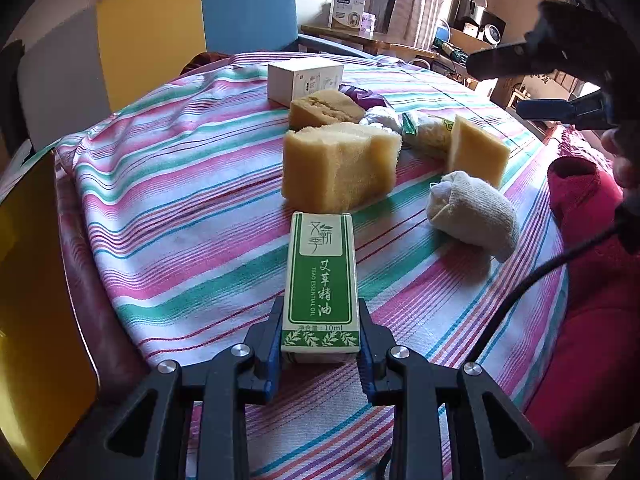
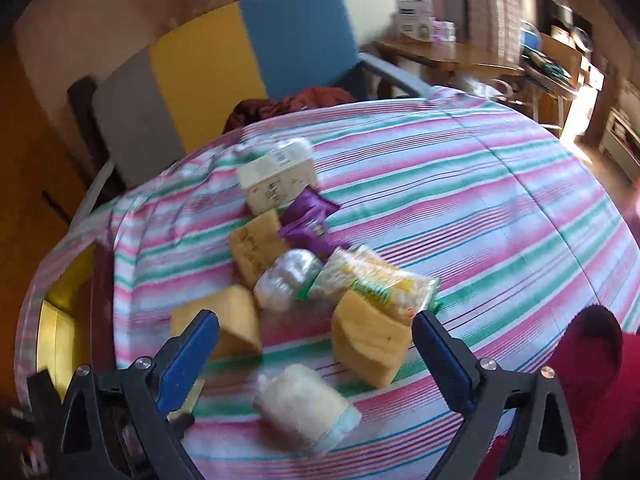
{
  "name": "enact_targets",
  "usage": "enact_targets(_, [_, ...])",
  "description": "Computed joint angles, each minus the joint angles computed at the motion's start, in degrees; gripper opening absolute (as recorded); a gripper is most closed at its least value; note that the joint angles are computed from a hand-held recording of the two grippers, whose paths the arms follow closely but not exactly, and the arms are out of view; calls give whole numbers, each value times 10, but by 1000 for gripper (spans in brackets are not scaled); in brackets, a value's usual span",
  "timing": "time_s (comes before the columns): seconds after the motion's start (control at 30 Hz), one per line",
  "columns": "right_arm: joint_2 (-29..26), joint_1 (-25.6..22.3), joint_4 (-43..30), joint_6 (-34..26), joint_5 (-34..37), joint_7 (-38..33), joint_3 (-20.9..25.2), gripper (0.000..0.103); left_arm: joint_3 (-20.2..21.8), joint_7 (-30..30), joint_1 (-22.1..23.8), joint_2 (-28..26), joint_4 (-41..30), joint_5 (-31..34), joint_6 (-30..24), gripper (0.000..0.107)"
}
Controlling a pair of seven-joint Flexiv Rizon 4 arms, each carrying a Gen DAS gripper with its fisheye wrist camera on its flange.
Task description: Organize objects
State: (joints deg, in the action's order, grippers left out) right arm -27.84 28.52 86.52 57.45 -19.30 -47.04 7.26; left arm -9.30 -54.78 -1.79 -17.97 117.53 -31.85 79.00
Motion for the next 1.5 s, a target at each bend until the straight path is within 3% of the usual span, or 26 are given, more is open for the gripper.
enact_targets(0.17, [-19,-16,-45,-98,62,-131,52,84,-19,21,12,2,7,-34,6,31])
enact_targets(0.27, [-34,-9,-65,-155,84,-156,50,81,-15,22,9,6,10,-39,7,31])
enact_targets(0.37, [-63,-7,-111,-238,117,-168,52,66,-38,55,22,20,25,-89,7,31])
enact_targets(0.47, [-59,-5,-105,-230,132,-161,46,63,-56,107,22,46,44,-161,17,31])
enact_targets(0.6, [-54,-5,-97,-223,142,-153,43,63,-69,204,14,95,62,-306,23,31])
enact_targets(0.7, [-53,-7,-93,-217,151,-145,43,63,-32,196,8,120,64,-320,23,31])
enact_targets(0.87, [-52,-4,-89,-206,149,-132,40,63,84,24,38,123,52,-190,-19,31])
enact_targets(0.97, [-52,0,-82,-194,137,-127,37,62,148,-93,70,101,24,-50,-32,31])
enact_targets(1.13, [-53,-1,-81,-189,131,-126,37,61,173,-181,134,45,-45,39,-90,31])
enact_targets(1.5, [-54,-5,-79,-180,130,-131,38,61,227,-401,145,-60,-192,242,-188,31])
